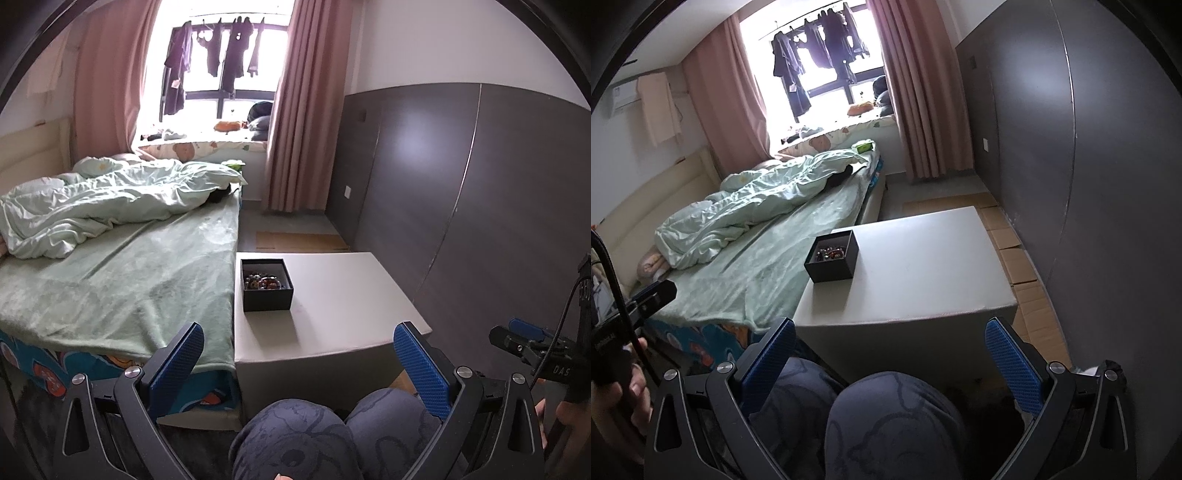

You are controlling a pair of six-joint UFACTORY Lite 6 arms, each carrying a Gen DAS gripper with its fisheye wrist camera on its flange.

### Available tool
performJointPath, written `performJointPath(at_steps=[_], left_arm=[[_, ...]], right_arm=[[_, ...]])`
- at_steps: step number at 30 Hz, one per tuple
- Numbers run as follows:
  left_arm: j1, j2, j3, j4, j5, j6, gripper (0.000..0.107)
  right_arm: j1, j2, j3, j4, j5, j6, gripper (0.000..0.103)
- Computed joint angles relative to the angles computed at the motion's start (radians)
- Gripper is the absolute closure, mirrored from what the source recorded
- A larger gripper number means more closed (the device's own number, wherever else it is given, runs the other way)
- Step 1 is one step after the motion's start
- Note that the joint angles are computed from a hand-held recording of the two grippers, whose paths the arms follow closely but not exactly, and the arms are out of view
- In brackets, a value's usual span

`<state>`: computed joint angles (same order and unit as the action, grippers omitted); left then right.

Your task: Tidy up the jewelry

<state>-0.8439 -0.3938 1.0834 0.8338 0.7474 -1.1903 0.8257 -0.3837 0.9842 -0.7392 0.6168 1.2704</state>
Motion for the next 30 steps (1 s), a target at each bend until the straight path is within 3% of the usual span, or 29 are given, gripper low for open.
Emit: performJointPath(at_steps=[30], left_arm=[[-0.071, 0.014, 0.063, -0.006, 0.088, 0.003, 0.004]], right_arm=[[-0.039, -0.043, -0.016, 0.055, -0.027, -0.046, 0.000]])
